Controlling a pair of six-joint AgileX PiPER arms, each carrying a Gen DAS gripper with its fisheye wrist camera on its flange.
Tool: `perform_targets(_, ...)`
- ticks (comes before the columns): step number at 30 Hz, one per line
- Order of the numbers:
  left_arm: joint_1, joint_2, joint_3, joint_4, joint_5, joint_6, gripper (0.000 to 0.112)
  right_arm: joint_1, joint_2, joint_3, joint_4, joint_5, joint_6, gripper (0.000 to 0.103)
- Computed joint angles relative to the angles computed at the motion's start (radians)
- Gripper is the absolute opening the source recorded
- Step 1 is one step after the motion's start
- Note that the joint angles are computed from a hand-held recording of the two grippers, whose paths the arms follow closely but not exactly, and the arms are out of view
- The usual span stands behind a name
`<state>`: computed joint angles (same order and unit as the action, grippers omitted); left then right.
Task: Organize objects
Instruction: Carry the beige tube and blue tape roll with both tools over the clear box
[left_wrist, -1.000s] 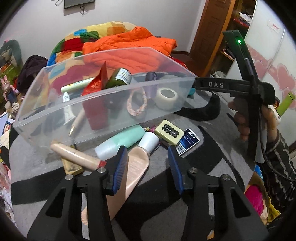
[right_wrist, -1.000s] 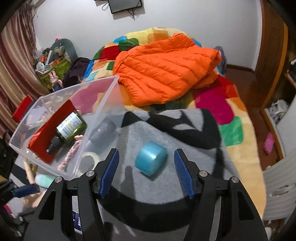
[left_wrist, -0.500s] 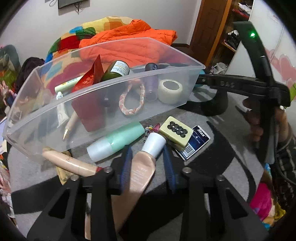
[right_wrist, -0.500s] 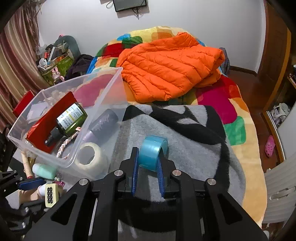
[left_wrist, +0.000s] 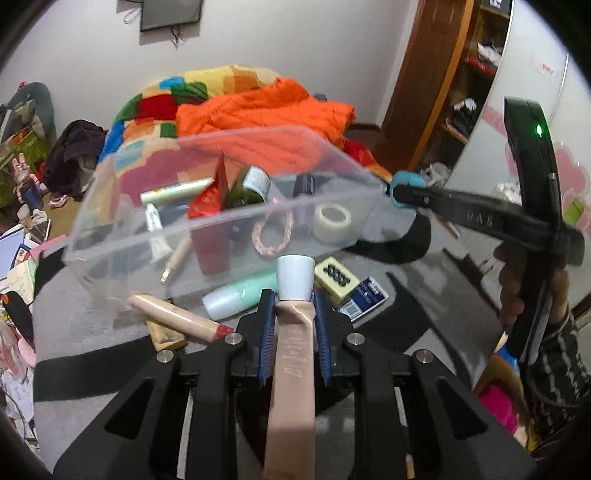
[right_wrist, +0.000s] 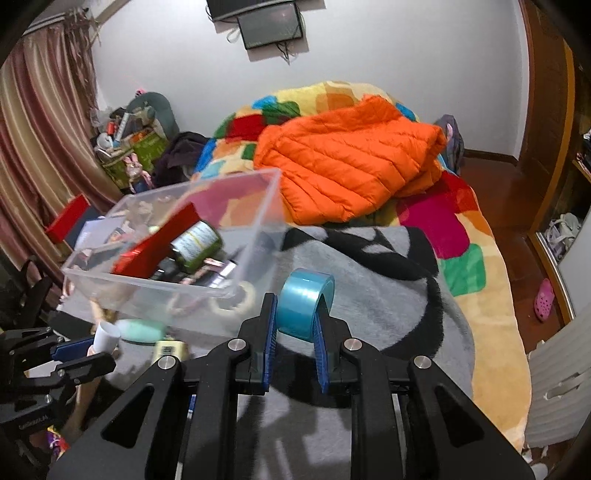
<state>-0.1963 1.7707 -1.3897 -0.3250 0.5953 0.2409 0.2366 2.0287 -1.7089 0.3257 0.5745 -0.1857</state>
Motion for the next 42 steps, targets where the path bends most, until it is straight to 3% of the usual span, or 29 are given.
perform_targets(12, 0.078, -0.197, 0.094, -0.127, -0.049, 0.059, 0.02, 0.041, -0.096, 0.04, 0.075, -0.039, -0.058, 0.016)
perform_targets(20, 0.13, -0.221, 0.025, -0.13, -0.061, 0.033, 0.02, 0.059, -0.097, 0.0, 0.099, -0.036, -0.062, 0.016)
perform_targets(28, 0.174, -0.147, -0.111, -0.014, -0.079, -0.096, 0.02, 0.075, -0.037, -0.097, 0.083, -0.008, -0.038, 0.016)
perform_targets(32, 0.176, -0.069, -0.198, 0.122, -0.077, -0.216, 0.02, 0.087, 0.02, -0.173, 0.056, 0.026, -0.012, 0.016)
perform_targets(37, 0.165, 0.043, -0.315, 0.307, -0.056, -0.349, 0.02, 0.105, 0.119, -0.304, -0.003, 0.093, 0.041, 0.016)
perform_targets(42, 0.166, 0.159, -0.44, 0.328, -0.003, -0.34, 0.02, 0.117, 0.227, -0.451, -0.045, 0.177, 0.077, 0.016)
